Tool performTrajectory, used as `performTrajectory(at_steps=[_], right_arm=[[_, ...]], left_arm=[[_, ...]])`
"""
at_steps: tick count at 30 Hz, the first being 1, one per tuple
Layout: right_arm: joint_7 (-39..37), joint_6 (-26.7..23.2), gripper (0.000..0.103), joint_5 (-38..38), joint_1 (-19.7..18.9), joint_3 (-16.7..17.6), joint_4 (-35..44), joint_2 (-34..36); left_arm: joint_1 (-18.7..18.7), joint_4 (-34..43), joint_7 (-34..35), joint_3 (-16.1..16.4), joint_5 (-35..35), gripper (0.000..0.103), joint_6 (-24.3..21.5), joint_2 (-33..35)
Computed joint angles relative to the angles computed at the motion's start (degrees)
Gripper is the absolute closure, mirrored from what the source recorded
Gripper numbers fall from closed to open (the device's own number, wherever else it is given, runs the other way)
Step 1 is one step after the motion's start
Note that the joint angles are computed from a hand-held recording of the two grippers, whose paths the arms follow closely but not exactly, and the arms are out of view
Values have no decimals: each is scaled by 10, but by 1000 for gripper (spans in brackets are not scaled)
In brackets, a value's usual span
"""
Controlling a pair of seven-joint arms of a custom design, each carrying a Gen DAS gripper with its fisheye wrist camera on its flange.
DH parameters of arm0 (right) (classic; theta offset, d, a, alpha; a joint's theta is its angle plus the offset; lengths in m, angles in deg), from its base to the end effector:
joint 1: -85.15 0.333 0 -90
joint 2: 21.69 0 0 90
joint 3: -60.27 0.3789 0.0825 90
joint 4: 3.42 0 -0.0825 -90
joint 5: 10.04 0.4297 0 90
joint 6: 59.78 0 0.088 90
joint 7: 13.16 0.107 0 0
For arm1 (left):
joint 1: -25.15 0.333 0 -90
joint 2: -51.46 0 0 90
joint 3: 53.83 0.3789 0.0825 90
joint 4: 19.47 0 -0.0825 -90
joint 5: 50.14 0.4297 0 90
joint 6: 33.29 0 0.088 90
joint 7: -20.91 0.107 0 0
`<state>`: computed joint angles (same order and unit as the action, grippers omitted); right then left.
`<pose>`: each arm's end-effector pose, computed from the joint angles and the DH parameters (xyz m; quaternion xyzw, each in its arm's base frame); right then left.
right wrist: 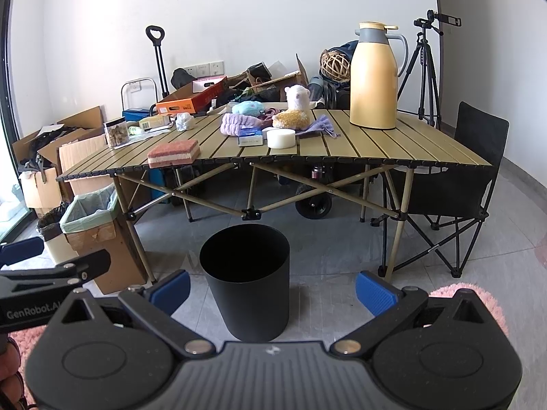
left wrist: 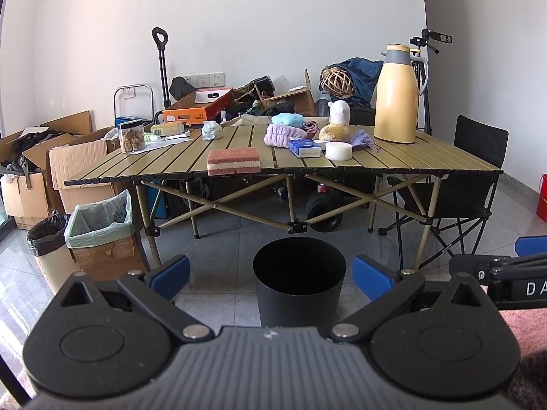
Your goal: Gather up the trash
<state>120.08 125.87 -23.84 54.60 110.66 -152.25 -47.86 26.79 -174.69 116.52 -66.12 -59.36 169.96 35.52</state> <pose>0.4352 0.2146 0.4853 -0.6142 0.6346 -0.2993 0.3612 0.4474 -0.0689 0.4774 -0.5620 0.6369 -0.3789 0.3672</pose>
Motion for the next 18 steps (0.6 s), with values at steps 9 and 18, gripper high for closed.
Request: performTrajectory(at_steps=[9,18], right_arm=[[-2,2,0,3,-2,3,0,-1],[-4,-2,0,6,2,1,3,-2]], left_arm=[[2,0,1,-4,-4,0,1,1],[1,0,0,-1,-1,0,2,1]])
